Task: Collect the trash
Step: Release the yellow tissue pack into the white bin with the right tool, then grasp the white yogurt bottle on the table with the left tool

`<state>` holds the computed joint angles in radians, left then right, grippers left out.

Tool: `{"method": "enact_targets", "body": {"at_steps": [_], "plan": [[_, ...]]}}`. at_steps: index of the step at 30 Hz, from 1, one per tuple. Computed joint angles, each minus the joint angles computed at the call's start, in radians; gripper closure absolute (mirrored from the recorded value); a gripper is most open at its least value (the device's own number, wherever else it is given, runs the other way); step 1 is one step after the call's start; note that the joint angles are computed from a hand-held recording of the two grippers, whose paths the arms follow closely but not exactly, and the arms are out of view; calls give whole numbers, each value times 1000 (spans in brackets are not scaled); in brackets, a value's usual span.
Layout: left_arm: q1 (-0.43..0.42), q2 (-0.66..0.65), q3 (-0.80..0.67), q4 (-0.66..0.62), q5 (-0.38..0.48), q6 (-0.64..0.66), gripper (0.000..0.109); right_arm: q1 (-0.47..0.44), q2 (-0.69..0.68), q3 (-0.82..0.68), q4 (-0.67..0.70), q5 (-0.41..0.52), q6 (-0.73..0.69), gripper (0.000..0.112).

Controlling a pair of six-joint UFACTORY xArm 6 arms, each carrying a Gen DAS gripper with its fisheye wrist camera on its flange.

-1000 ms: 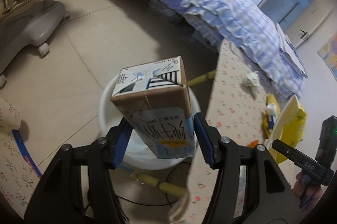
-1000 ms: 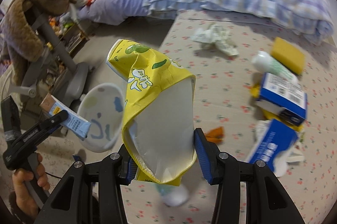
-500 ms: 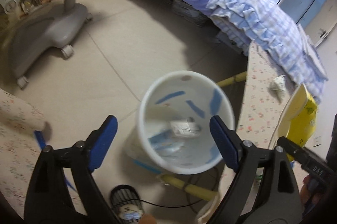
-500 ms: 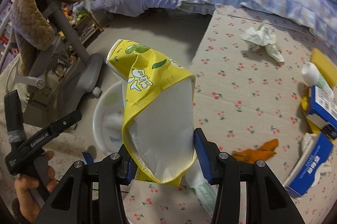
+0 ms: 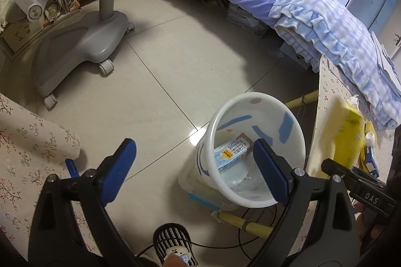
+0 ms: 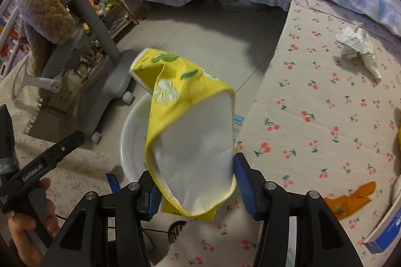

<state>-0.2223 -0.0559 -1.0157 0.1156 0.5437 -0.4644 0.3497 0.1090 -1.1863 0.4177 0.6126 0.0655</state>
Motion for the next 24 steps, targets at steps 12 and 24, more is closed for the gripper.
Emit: {"method": "enact_targets", "body": {"at_steps": [12, 24], "plan": [[-27, -1, 0, -29, 10, 36, 14, -32, -118, 91, -109, 3, 50, 39], [-110, -2, 0, -35, 31, 94, 14, -188, -382, 303, -179, 43, 84, 39]]}}
